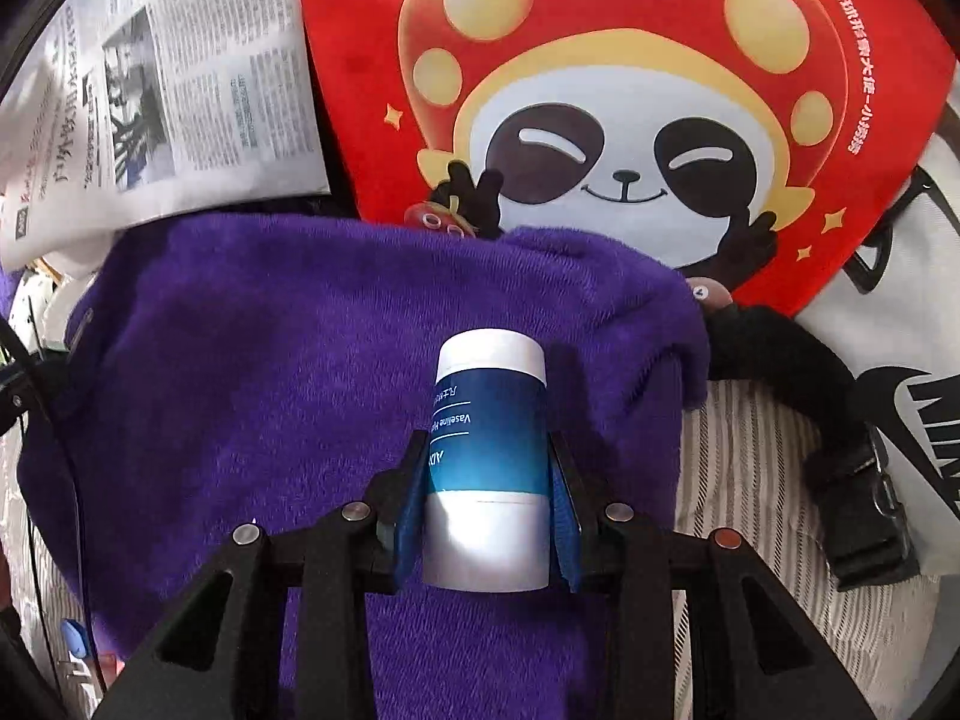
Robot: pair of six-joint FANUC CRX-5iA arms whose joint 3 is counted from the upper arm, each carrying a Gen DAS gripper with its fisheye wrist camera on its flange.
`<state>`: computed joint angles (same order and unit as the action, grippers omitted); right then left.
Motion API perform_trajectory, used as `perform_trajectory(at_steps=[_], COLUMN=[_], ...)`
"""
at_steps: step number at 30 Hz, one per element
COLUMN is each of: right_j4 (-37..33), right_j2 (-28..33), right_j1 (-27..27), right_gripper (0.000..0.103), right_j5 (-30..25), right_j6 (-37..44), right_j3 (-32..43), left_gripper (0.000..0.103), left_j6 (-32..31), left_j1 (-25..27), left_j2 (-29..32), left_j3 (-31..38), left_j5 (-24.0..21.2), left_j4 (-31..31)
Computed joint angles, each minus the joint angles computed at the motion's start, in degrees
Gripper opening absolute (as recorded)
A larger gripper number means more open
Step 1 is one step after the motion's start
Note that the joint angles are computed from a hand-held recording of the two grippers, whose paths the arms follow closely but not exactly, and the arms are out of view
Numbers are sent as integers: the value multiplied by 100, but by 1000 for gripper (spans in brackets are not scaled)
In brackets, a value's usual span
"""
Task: Organize rigid objects
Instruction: 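Carry the clip and bottle onto the purple towel and open both tools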
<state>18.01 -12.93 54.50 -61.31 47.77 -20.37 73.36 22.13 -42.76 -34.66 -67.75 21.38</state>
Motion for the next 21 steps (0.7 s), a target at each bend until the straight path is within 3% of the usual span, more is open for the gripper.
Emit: perform_trajectory(at_steps=[5,10,12,21], right_j4=[-62,-330,-143,1097], right_j2=[7,-278,-487,-1402], right_j1=[-27,-107,29,1266], right_gripper=[38,62,70,72], right_j5=[-24,86,123,-771], right_j6=[67,8,-193,-991], right_j3=[20,-14,-128,-678], left_gripper=[39,39,39,39], left_j6=[-132,-182,-118,608], left_j1=[48,-26,-134,-972], left_j2=[130,370,505,1088], left_j3=[-20,9,79,499], left_j5=[35,151,217,429], left_j4=[118,224,128,-650])
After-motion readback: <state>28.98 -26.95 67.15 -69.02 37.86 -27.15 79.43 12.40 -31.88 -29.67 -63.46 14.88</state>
